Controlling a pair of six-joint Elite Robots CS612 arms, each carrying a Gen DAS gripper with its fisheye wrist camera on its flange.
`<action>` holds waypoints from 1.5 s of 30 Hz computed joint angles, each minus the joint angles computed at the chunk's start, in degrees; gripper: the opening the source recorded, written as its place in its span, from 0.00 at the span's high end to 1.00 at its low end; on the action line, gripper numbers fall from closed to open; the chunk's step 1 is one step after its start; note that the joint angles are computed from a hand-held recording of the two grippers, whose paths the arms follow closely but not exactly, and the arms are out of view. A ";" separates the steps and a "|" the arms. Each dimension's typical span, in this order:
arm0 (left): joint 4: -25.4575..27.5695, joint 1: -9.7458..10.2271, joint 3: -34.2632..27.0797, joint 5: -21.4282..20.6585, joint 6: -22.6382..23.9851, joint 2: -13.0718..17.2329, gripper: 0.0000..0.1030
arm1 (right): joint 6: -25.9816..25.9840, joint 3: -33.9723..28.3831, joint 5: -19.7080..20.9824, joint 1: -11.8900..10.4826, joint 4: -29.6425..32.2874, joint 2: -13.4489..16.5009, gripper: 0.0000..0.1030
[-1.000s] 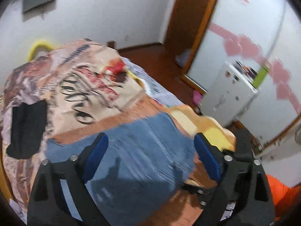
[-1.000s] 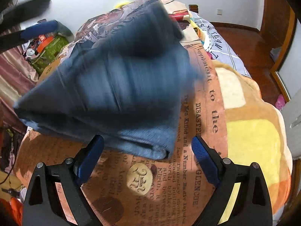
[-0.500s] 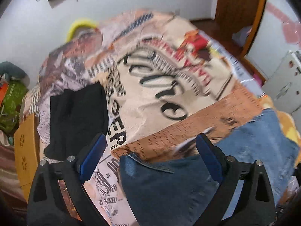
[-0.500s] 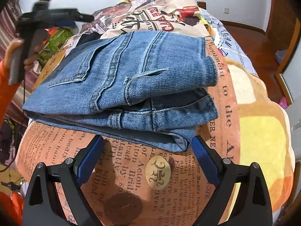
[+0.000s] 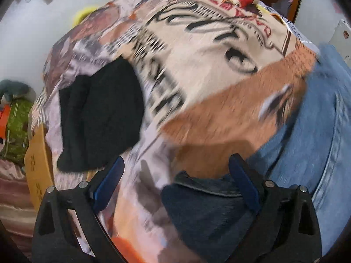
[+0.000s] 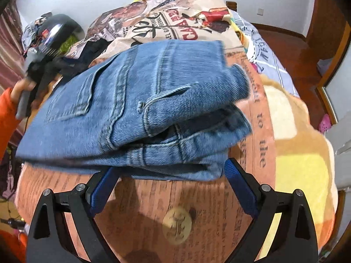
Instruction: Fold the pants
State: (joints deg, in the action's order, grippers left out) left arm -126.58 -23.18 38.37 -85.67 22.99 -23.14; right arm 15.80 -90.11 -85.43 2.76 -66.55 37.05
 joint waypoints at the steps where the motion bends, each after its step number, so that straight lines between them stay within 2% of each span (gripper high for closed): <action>1: -0.65 0.40 2.65 0.39 -0.49 -1.46 0.05 | -0.19 0.74 -0.28 0.08 -0.99 -0.31 0.09; 4: -0.61 2.02 8.55 0.32 -3.58 -4.80 0.00 | -1.38 2.58 -0.23 0.29 -3.64 -0.98 0.09; 6: -0.16 3.14 13.19 -1.55 -6.17 -7.51 0.00 | -2.34 3.70 -0.92 0.57 -4.85 -1.41 0.09; 9: -2.18 3.86 19.80 -3.78 -8.71 -11.10 0.00 | -4.01 4.92 -1.56 0.95 -6.80 -1.96 0.09; 12: -6.48 3.80 26.13 -5.08 -11.56 -14.53 0.00 | -5.78 5.28 -2.56 1.21 -8.35 -2.34 0.09; 16: -7.60 3.76 30.72 -12.39 -13.08 -17.33 0.00 | -7.63 4.42 -6.95 1.76 -10.25 -2.30 0.09; 18: -9.80 3.29 32.79 -14.81 -14.06 -18.38 0.00 | -7.74 3.65 -7.46 1.79 -10.50 -2.13 0.09; 23: -19.70 1.69 37.32 -10.35 -15.42 -20.91 0.01 | -6.63 0.55 -6.87 1.73 -10.65 -1.15 0.09; 26: -22.45 1.77 37.97 -12.24 -14.71 -21.62 0.01 | -5.87 -0.78 -3.74 1.69 -10.34 -0.55 0.11; 28: -25.52 1.57 39.09 -12.48 -14.33 -22.18 0.01 | -5.77 -0.97 -1.32 1.75 -9.32 -0.39 0.20; 31: -26.51 1.33 38.83 -13.21 -12.69 -21.77 0.01 | -5.61 -0.46 0.18 2.02 -8.02 -0.36 0.35; 35: -24.40 0.61 38.71 -10.39 -11.70 -21.00 0.00 | -6.10 0.56 2.53 2.19 -5.41 -0.38 0.62; 41: -26.32 0.67 39.73 -10.06 -12.62 -20.83 0.00 | -8.20 0.86 2.13 2.47 -4.44 -0.11 0.65; 45: -25.42 0.61 39.14 -9.67 -11.94 -20.97 0.00 | -10.16 1.40 1.67 2.44 -3.30 -0.99 0.64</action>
